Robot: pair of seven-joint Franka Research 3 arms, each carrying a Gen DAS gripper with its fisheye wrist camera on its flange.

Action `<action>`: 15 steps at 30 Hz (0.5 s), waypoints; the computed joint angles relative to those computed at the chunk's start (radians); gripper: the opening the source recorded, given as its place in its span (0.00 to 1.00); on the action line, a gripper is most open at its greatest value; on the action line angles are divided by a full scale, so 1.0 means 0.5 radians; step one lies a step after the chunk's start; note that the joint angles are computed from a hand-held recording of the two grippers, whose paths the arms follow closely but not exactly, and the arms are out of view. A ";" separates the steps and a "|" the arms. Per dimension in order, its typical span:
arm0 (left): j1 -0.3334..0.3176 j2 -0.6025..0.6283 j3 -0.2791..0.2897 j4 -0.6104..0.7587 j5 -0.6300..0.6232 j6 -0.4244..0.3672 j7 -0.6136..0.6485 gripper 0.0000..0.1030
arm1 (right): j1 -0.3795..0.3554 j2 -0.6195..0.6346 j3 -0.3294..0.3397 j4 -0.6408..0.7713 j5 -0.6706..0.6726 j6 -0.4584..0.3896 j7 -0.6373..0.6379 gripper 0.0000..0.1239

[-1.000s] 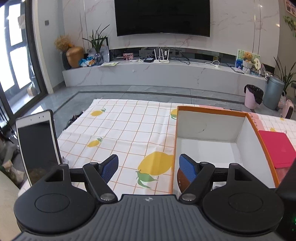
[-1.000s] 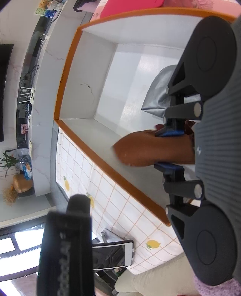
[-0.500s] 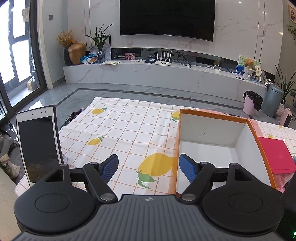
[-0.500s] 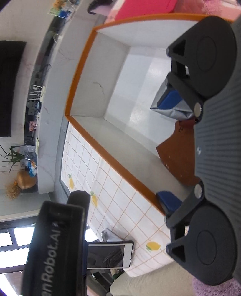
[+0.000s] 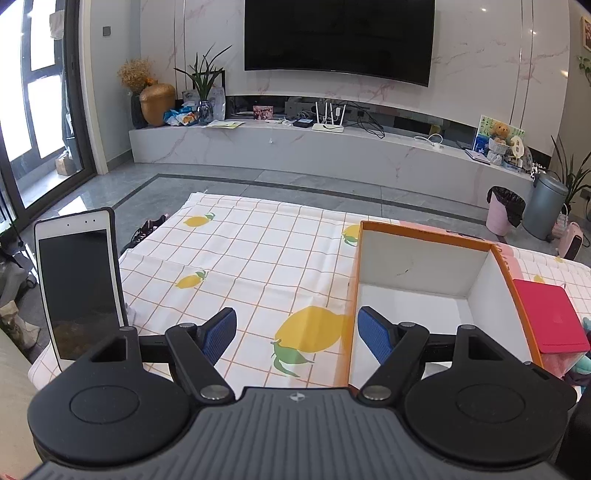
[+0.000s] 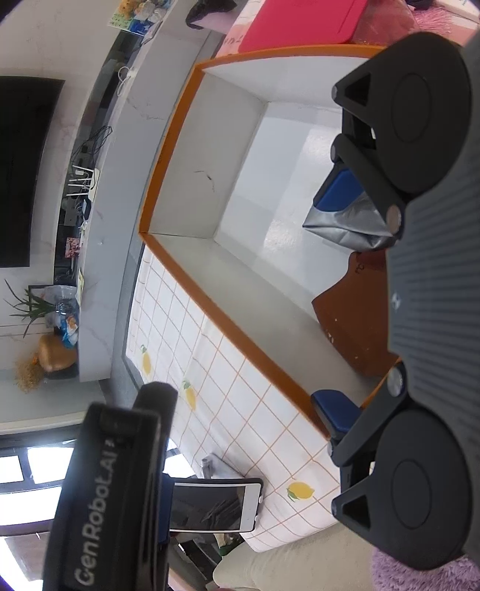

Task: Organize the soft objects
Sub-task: 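Lower the brown piece into the orange box and open the right tool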

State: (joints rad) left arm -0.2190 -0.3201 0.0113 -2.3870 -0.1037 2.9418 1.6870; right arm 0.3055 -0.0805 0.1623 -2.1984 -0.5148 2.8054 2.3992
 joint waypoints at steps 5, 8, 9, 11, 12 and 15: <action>0.041 0.003 -0.035 -0.004 0.046 0.006 -0.055 0.85 | -0.015 -0.036 0.010 -0.023 -0.042 0.003 0.033 0.81; 0.051 0.007 -0.043 -0.003 0.075 0.009 -0.079 0.85 | -0.023 -0.061 0.012 -0.037 -0.009 0.018 0.011 0.81; 0.049 0.008 -0.043 0.001 0.075 0.004 -0.087 0.85 | -0.024 -0.067 0.012 -0.040 0.013 0.022 -0.011 0.81; 0.051 -0.002 -0.050 -0.002 0.075 0.002 -0.117 0.85 | -0.031 -0.079 0.016 -0.042 0.051 0.007 -0.051 0.81; 0.046 -0.010 -0.050 -0.007 0.073 0.010 -0.126 0.85 | -0.039 -0.088 0.023 -0.041 0.043 -0.014 -0.050 0.81; -0.009 -0.042 -0.021 -0.015 0.046 0.021 -0.102 0.85 | -0.061 -0.132 0.036 -0.061 0.018 -0.022 -0.055 0.81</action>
